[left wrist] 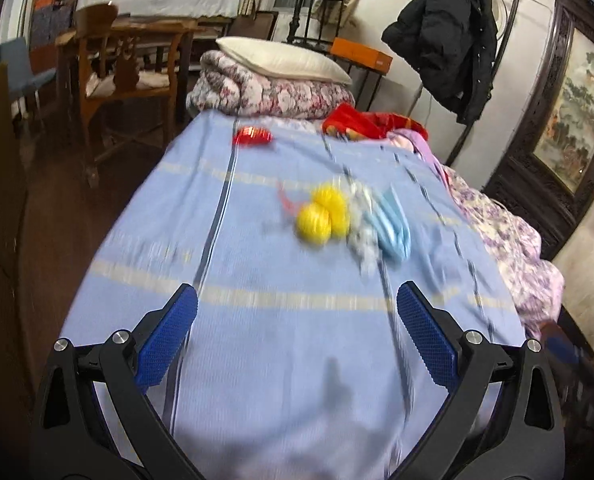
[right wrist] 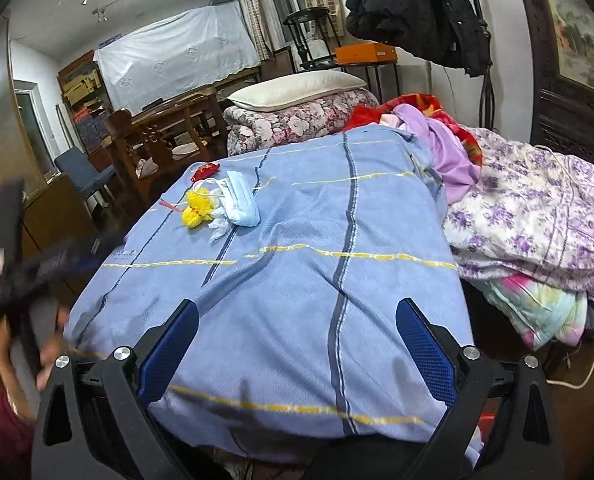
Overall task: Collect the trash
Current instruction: 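Move both tools back over the remaining trash on the bed, then lower the left tool onto the red snack packet and grasp it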
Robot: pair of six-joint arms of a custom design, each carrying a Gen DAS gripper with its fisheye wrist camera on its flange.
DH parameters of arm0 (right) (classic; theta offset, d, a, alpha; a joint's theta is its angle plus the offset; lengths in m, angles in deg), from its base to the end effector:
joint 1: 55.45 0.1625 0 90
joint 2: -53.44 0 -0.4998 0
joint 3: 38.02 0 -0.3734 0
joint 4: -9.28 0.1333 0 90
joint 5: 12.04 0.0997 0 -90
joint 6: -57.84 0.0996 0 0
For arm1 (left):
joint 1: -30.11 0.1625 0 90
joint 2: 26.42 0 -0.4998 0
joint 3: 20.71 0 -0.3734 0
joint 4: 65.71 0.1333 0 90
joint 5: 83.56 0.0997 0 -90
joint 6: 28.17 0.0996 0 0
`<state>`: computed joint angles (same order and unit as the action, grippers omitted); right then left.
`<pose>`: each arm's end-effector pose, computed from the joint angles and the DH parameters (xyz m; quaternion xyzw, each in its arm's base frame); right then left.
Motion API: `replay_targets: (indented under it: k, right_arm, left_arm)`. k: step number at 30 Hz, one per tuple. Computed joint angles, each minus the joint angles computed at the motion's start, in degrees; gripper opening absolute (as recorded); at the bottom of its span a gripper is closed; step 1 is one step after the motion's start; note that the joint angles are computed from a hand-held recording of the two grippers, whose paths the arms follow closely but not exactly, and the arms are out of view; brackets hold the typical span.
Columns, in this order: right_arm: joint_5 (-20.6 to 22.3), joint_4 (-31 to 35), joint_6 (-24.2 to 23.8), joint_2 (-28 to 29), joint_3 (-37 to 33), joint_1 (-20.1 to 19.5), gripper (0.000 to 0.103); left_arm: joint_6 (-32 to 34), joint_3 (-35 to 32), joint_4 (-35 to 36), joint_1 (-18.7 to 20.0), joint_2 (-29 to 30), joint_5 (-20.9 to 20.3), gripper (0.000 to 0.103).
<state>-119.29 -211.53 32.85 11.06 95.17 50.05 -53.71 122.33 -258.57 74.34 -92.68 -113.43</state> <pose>0.2340 -0.4555 0.1172 0.2734 -0.8894 0.3253 0.1684 -0.1319 -0.4350 0.2558 0.0368 0.8499 -0.4432 0.2827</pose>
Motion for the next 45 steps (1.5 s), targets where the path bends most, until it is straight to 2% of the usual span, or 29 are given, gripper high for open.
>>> replay_targets:
  k: [6,9,11,15,16,18,19,22,24,26,31,32,36,38,43,45]
  right_arm:
    - [-0.3,-3.2,-2.6,0.4,-0.3,0.2,0.097]
    - [-1.6,-2.4,-2.7,0.3,-1.6,0.8,0.097]
    - [-4.1,-1.1,-3.3,1.0,-4.0,1.7,0.097]
    - [-5.9,2.8,-2.9,2.8,-9.5,2.6,0.097]
    - [-5.7,4.0,-2.3,3.3,-11.0,2.6,0.097]
    - [-4.2,6.6,-0.8,4.2,-14.3,2.6,0.097]
    - [-3.4,7.4,-0.5,4.8,-15.7,2.6,0.097]
    - [-2.1,8.1,-1.6,7.0,-19.4,2.6,0.097]
    - [-1.4,9.0,-2.5,8.3,-21.3,2.4,0.097]
    - [-1.2,9.5,-2.9,9.3,-22.6,2.4,0.097]
    - [0.1,11.6,-2.5,10.8,-24.6,1.4,0.097]
    - [0.4,13.6,-1.6,10.7,-25.1,1.1,0.097]
    - [3.8,17.6,2.8,9.5,-25.6,-0.7,0.097]
    - [5.0,18.4,4.7,9.0,-25.5,-1.4,0.097]
    - [5.2,19.9,4.9,9.4,-26.0,-1.4,0.097]
    - [5.0,20.3,4.7,9.5,-26.2,-1.3,0.097]
  left_arm:
    - [16.7,-13.1,-8.0,5.0,3.1,-3.1,0.096]
    - [21.2,-18.5,-9.8,8.1,3.2,-4.7,0.096]
    - [18.9,-21.9,-6.6,11.4,2.3,-7.0,0.096]
    - [8.9,-27.3,4.7,19.2,-0.2,-16.0,0.096]
    - [6.7,-29.0,7.2,21.2,-0.6,-19.4,0.096]
    - [6.1,-31.1,7.6,23.6,-0.5,-24.0,0.096]
    - [6.5,-31.9,8.2,23.8,-0.3,-23.7,0.096]
    - [9.4,-36.6,13.3,23.1,2.3,-17.9,0.096]
    - [11.4,-39.7,16.1,23.1,4.2,-16.0,0.096]
    - [13.5,-42.8,20.1,23.7,6.0,-16.6,0.096]
    - [17.5,-46.5,24.2,25.3,9.1,-14.8,0.096]
    - [17.9,-46.8,24.7,25.5,9.5,-14.4,0.096]
    - [18.1,-47.8,28.4,26.1,10.1,-15.2,0.096]
    - [17.5,-47.9,29.1,26.2,10.4,-13.7,0.096]
    - [15.0,-48.6,31.5,27.2,10.9,-15.1,0.095]
    - [15.5,-48.3,30.7,27.1,11.4,-14.1,0.095]
